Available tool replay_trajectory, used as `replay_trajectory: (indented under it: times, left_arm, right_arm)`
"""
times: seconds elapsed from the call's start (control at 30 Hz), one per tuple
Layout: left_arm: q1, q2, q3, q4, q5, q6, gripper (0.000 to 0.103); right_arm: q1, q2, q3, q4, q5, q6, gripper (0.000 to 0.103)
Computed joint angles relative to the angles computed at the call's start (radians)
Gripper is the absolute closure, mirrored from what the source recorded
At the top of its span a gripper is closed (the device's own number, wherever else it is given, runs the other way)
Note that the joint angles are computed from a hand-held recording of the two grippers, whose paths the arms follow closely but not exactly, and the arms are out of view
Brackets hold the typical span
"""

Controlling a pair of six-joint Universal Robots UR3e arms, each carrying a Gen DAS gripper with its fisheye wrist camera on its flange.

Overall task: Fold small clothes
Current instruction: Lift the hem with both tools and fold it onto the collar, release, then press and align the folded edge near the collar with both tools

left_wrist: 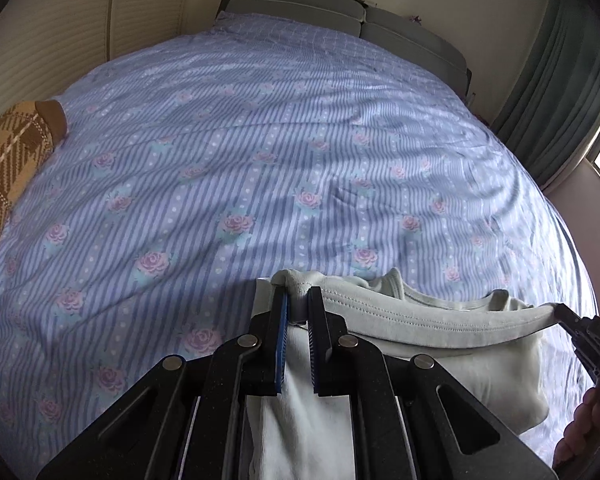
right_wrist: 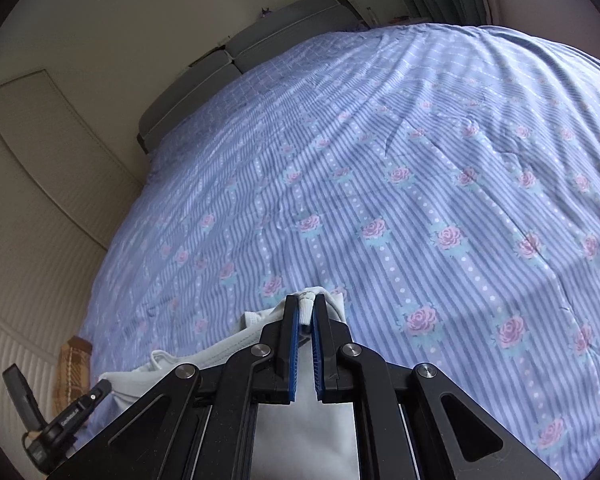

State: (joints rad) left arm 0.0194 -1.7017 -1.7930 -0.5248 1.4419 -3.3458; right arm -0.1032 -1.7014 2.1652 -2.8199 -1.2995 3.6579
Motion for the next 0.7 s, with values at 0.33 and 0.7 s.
replay_trajectory:
  times: [0.33, 0.7]
  left_arm:
    - [-0.030, 0.000, -0.030, 0.059, 0.097, 0.058, 0.075]
    - [-0.163, 0.068, -0.092, 0.006, 0.085, 0.101, 0.074]
  right_arm:
    - [0.060, 0.094, -0.097, 0.076, -0.101, -0.069, 0.062]
    - [0.255, 0.058, -0.106, 0.070, -0.187, -0.224, 0.055]
